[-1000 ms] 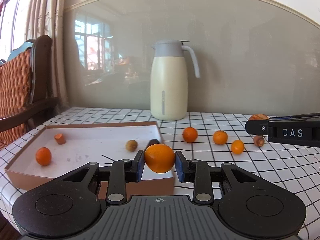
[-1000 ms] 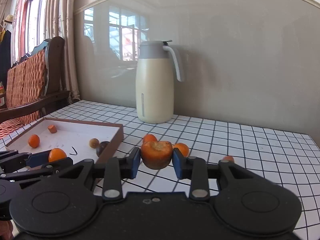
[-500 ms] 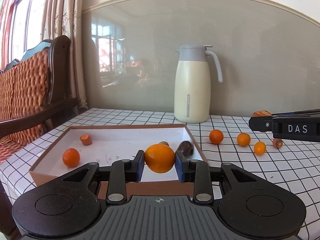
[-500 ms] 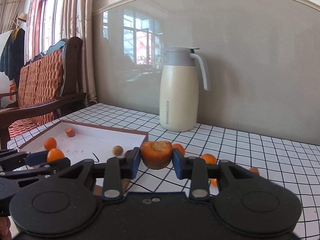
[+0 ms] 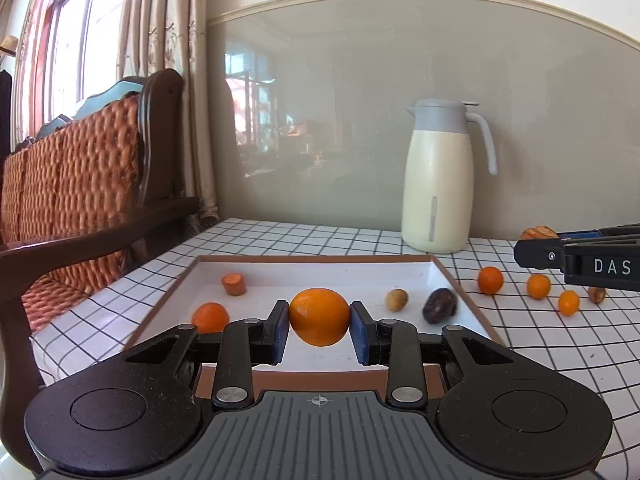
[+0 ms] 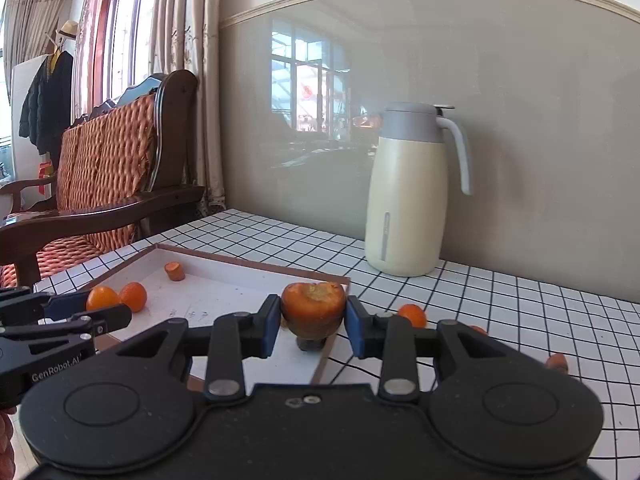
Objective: Organize fruits
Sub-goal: 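Carry the kumquat and carrot piece with both tools over the tray, then lower both tools into the tray and open them to release kumquat and carrot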
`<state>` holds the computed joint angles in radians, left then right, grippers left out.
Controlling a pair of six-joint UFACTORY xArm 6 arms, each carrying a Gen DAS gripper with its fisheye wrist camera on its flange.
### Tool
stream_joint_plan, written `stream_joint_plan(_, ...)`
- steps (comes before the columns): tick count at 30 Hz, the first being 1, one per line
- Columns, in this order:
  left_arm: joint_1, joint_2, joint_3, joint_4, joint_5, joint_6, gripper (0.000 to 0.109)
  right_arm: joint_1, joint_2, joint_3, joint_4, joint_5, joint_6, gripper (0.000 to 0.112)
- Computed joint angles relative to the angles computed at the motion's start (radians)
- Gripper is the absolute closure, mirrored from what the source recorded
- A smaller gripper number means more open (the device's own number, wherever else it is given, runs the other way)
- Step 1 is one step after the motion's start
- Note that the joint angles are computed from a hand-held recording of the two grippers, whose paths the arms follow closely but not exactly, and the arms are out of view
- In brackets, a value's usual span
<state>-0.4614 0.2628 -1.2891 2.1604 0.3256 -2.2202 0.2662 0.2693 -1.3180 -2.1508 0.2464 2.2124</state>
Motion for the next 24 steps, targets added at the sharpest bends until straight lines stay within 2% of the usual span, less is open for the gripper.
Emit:
stream_joint_plan(13, 0.102, 0.017, -0.039, 0.040, -0.041, -0.015, 0.076, 0.039, 0.133, -0.150, 0.143, -0.013, -0.158, 0.086)
stream_joint_plan(24, 0.137, 0.084, -0.130, 0.063, -0.102, -0.011, 0.076, 0.051, 0.240, -0.274, 0.283, -0.027, -0.301, 0.086)
